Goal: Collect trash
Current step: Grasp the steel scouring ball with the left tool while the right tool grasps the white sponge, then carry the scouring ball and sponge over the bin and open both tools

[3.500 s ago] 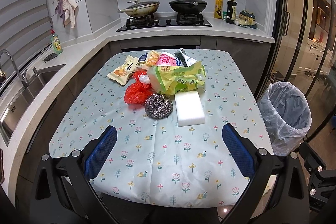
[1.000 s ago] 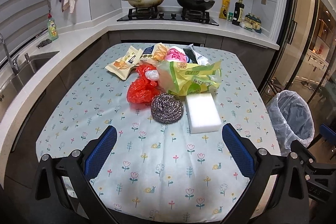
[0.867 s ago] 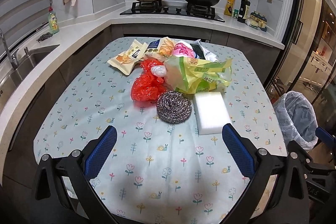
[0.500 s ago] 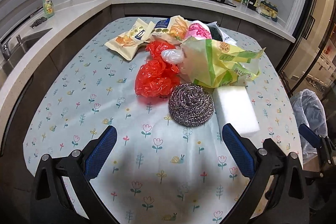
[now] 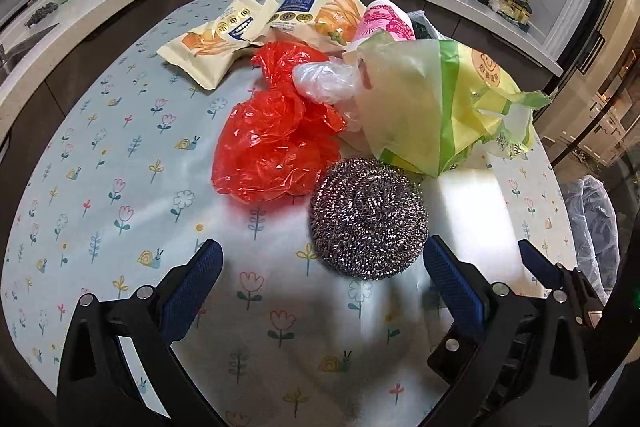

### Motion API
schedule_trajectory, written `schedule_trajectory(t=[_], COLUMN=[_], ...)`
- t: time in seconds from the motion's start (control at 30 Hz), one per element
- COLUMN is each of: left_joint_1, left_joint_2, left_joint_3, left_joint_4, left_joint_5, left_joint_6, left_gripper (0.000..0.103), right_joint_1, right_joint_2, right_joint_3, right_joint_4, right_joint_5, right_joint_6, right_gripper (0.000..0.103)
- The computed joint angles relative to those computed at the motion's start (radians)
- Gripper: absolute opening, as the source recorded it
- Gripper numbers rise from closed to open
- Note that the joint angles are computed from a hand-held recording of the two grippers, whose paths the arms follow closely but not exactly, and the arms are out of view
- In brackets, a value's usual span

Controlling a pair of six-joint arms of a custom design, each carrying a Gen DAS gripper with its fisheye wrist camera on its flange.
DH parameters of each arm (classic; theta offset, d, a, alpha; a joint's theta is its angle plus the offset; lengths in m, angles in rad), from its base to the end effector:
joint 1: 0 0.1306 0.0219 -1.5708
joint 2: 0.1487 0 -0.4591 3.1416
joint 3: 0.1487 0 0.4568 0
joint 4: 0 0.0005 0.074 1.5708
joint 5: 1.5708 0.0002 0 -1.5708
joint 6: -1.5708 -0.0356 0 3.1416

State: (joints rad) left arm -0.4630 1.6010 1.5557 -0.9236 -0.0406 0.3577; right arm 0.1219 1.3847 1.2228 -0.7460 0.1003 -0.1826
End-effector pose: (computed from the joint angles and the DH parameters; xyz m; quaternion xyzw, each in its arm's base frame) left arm 0.5568 -0.2769 0.4713 0.0442 0.9539 -0.1005 0.2795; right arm 0.5194 0.0595 0.4294 0.0450 0.9435 0.0024 0.3284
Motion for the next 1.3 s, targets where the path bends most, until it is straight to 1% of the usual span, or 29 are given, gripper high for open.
schedule_trajectory(t=[0.07,0.23,0.47,0.5,0.53,0.57,0.63,0.73,1.0,1.13,1.3], left_joint_1=[0.001,-0.005,-0.022,-0.025,-0.029,-0.031,-0.037,-0.042,-0.054,-0.07,-0.114], left_joint_2=[0.013,0.044,0.079,0.083,0.086,0.088,0.08,0.069,0.015,-0.003,-0.038], left_joint_3=[0.008,0.025,0.048,0.049,0.05,0.051,0.042,0.035,-0.014,-0.017,-0.021], left_joint_4=[0.0,0.007,0.012,0.012,0.015,0.016,0.028,0.024,0.035,0.033,0.044], left_joint_5=[0.021,0.025,0.012,0.006,-0.001,-0.001,-0.008,-0.008,-0.001,0.008,0.004], left_joint_6=[0.005,0.003,-0.007,-0.008,-0.008,-0.014,-0.024,-0.019,-0.045,-0.056,-0.075], left_gripper=[0.096,0.096,0.096,0.094,0.086,0.083,0.072,0.069,0.068,0.068,0.068], right_joint_1=[-0.011,-0.031,-0.062,-0.065,-0.067,-0.069,-0.07,-0.069,-0.095,-0.124,-0.179], right_joint_2=[-0.004,-0.043,-0.079,-0.078,-0.079,-0.079,-0.083,-0.092,-0.151,-0.196,-0.257], right_joint_3=[-0.009,-0.039,-0.057,-0.054,-0.054,-0.054,-0.057,-0.061,-0.087,-0.105,-0.134], right_joint_4=[0.001,0.004,-0.007,-0.009,-0.01,-0.01,-0.01,-0.008,0.004,0.01,0.015], right_joint_5=[-0.023,0.006,0.018,0.017,0.016,0.015,0.017,0.017,0.008,0.001,0.0], right_joint_6=[-0.009,-0.008,-0.022,-0.023,-0.025,-0.026,-0.024,-0.027,-0.04,-0.047,-0.051], right_gripper=[0.068,0.068,0.068,0.068,0.068,0.068,0.068,0.068,0.068,0.068,0.068])
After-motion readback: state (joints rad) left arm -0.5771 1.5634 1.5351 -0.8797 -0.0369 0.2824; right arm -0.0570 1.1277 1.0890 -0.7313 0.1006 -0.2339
